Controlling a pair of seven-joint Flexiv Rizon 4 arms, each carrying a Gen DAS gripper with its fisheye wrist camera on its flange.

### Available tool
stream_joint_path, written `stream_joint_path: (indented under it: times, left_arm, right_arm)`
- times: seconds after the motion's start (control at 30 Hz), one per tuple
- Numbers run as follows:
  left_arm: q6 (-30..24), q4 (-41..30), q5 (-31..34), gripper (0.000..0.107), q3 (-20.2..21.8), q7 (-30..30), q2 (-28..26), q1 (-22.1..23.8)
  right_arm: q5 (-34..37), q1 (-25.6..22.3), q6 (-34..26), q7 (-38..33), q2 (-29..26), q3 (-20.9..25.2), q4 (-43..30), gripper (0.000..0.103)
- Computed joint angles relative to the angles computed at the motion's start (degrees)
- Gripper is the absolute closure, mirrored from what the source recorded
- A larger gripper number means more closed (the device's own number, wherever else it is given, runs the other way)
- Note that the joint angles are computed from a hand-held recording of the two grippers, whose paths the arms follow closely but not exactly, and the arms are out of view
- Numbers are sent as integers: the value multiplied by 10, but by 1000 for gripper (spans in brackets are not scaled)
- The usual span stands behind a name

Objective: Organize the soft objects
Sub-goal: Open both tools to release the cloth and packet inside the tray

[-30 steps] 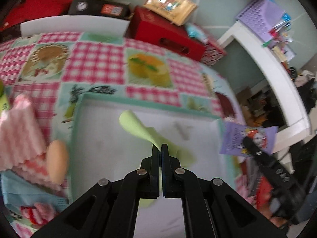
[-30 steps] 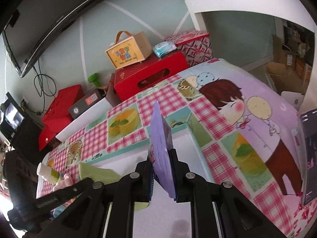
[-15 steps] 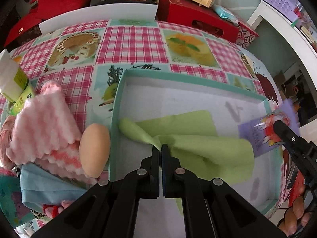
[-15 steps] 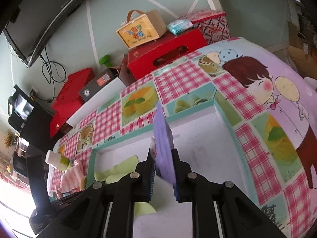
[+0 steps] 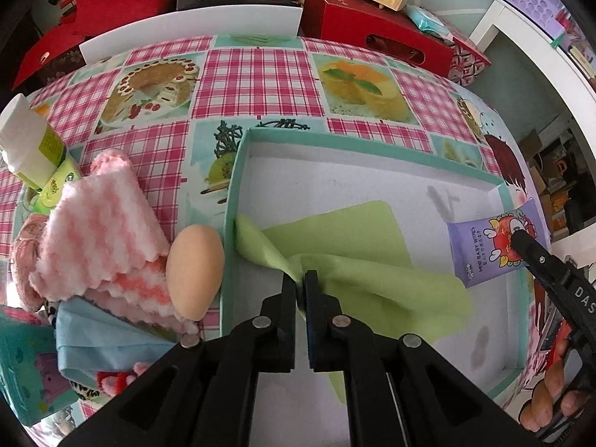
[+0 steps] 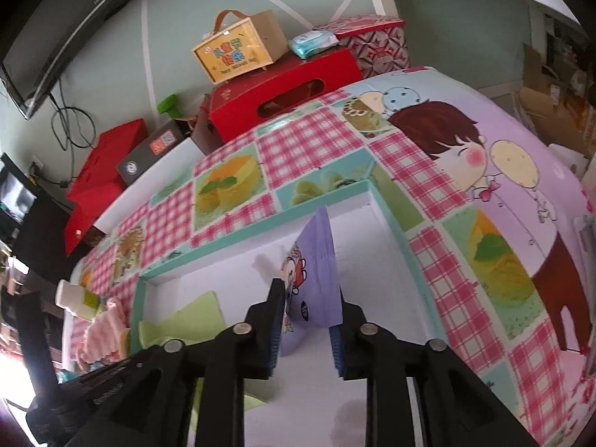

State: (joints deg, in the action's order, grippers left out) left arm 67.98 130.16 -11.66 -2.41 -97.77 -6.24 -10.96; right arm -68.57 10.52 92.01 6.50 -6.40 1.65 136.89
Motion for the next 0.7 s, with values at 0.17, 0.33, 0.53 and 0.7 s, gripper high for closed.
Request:
stream_joint_path:
  times: [0.17, 0.33, 0.53, 0.7]
  left_arm:
    - [12, 8, 9, 67, 5, -6, 20, 0]
    - [21, 13, 15, 64, 7, -7, 35, 3]
    - [24, 14, 21, 46, 9, -20, 38, 7]
    - [37, 16, 28, 31, 11, -28, 40, 11]
  right_arm:
    - [16, 0, -48, -16, 20, 15, 2, 59]
    - [14, -8, -63, -21, 24, 29, -2, 58]
    - [29, -1, -70, -38, 21, 34, -5, 44]
    - [15, 0, -76, -29, 23, 33, -7, 34]
